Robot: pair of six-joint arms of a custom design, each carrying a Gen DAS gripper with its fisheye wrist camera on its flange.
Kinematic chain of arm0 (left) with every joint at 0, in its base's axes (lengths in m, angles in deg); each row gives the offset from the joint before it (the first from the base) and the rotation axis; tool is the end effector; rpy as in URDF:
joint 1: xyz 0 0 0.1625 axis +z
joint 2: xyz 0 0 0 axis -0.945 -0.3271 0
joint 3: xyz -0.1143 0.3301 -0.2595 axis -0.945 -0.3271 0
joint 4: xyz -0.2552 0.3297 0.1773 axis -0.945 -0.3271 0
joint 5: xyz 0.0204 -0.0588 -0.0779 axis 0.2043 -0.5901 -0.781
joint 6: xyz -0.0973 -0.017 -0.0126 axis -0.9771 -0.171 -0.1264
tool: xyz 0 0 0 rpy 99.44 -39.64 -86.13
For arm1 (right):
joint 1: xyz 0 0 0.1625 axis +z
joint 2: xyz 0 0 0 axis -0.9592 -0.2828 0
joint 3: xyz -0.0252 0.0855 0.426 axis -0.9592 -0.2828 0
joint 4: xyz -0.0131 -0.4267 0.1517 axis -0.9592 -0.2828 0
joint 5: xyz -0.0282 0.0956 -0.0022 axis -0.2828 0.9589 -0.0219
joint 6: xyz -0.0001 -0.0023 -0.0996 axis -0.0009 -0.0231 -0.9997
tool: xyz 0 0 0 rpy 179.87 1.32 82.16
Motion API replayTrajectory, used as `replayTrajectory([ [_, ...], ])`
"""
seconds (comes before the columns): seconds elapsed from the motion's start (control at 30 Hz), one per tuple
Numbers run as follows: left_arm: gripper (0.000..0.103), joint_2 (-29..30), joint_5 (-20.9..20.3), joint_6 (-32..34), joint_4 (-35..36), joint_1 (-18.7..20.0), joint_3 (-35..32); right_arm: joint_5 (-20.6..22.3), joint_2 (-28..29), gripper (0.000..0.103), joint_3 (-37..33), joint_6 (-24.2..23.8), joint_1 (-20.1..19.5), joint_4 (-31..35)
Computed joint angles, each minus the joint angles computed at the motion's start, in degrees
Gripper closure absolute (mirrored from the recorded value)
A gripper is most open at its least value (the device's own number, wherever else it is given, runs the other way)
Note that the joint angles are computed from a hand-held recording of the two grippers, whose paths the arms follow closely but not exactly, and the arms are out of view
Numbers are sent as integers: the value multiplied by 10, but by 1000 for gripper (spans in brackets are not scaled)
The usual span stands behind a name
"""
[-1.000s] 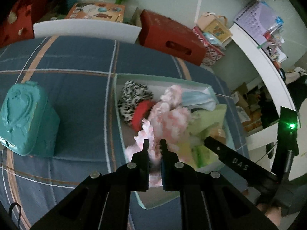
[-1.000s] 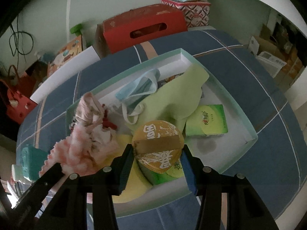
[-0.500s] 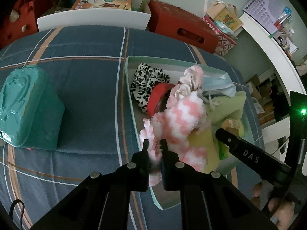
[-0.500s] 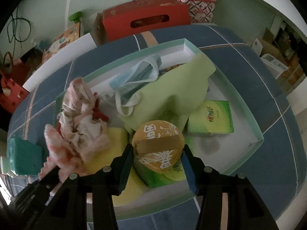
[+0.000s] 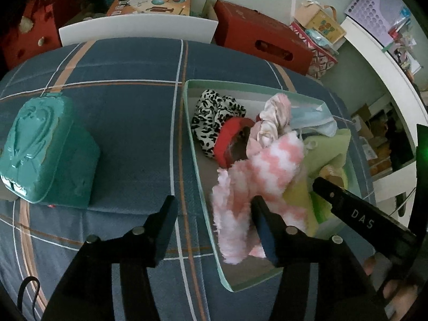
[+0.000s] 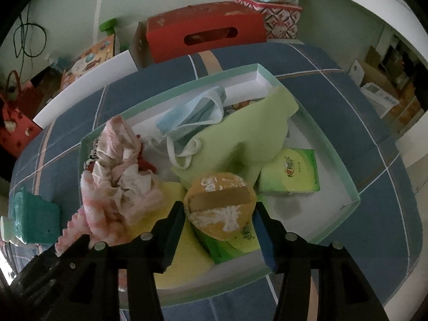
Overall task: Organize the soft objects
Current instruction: 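Carry the pink cloth and tan sponge into the tray and open both tools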
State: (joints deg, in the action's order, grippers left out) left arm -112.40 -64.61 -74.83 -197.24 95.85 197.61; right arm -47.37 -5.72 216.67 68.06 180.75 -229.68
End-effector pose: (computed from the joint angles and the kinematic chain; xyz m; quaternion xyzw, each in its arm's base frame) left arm -0.2715 -0.3395 0.1009 -0.0181 0.9392 -0.2443 0.2407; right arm 0.1852 -0.3945 0.2216 0.0572 -0.9068 0.2040 0.3644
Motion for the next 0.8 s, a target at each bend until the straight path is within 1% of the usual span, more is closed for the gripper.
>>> replayTrajectory([
  [0.03, 40, -1, 2, -1, 3, -2, 0, -2, 1, 45, 0, -1, 2, -2],
  [0.1, 31, -4, 7, -3, 12, -7, -1, -6, 1, 39, 0, -8, 7, -11],
  [0.13, 29, -5, 10, -4, 14, -9, -2, -9, 1, 38, 0, -11, 10, -15],
  [0.3, 28, -18, 21, -15, 35, -20, -3, -23, 0, 37, 1, -13, 26, -25],
  [0.5, 28, -30, 32, -35, 67, -26, -6, -29, -2, 37, 2, -14, 28, -27],
  [0.53, 27, -31, 33, -40, 72, -27, -6, -31, -3, 36, 2, -13, 29, -25],
  [0.57, 19, -32, 35, -47, 82, -27, -7, -32, -2, 35, 2, -14, 30, -26],
  [0.6, 11, -35, 36, -52, 91, -29, -8, -33, -1, 28, 2, -15, 30, -28],
  [0.63, 10, -34, 38, -58, 97, -31, -9, -34, 1, 15, 2, -17, 29, -33],
  [0.7, 9, -37, 40, -63, 107, -33, -10, -39, 1, 3, 4, -20, 30, -45],
  [0.73, 9, -39, 40, -63, 109, -34, -11, -44, 2, 1, 4, -21, 31, -49],
  [0.8, 9, -40, 42, -64, 113, -36, -11, -52, 2, 1, 4, -17, 31, -52],
])
